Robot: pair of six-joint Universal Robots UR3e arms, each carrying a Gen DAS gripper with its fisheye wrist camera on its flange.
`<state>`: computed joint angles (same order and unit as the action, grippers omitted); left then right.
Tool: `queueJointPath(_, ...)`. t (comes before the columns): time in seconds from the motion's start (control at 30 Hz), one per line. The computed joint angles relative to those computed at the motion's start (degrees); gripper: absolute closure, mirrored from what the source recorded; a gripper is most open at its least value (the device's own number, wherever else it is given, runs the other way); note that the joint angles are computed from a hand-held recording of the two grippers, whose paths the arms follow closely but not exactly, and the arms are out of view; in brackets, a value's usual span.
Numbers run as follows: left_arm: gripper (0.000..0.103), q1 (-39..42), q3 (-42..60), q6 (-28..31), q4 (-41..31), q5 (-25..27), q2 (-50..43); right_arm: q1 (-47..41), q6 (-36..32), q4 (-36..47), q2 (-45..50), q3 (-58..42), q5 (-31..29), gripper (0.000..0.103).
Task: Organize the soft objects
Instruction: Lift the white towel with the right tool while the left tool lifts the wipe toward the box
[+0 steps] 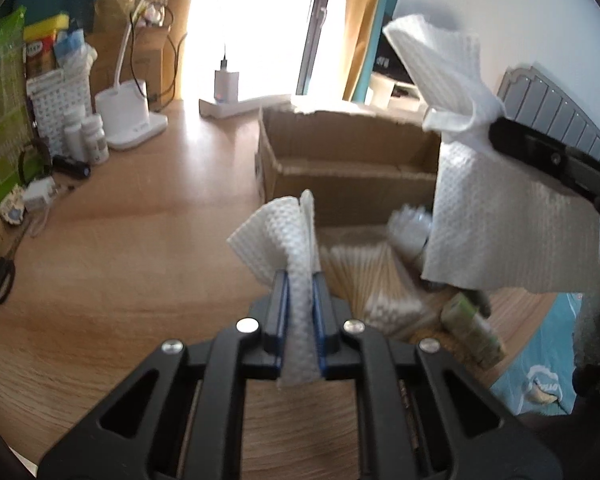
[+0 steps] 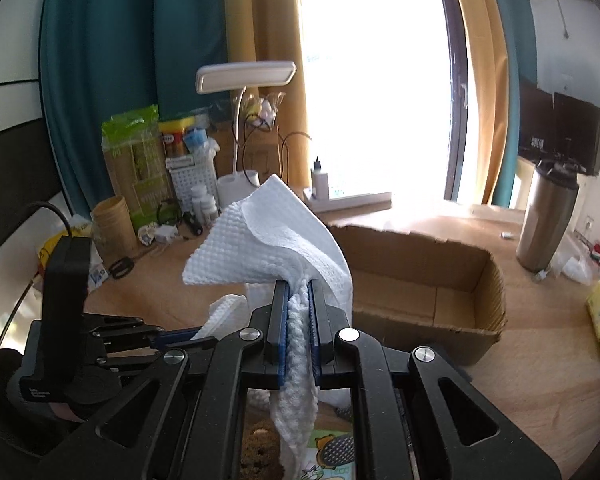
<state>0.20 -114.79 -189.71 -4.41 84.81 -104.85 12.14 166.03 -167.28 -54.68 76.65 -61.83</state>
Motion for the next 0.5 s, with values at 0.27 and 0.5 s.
queueJointPath(0.27, 0.092, 0.46, 3.19, 0.94, -1.37, -0.04, 2.88, -2.36, 1.45, -0.59, -0.72, -1.79, 2.46, 0.093)
queueJointPath(0.5, 0.091, -0.37, 7.48, 1.21, -1.76, 0.16, 2.35, -4.34, 1.0, 0.32, -1.09, -4.17, 2.19, 0.093)
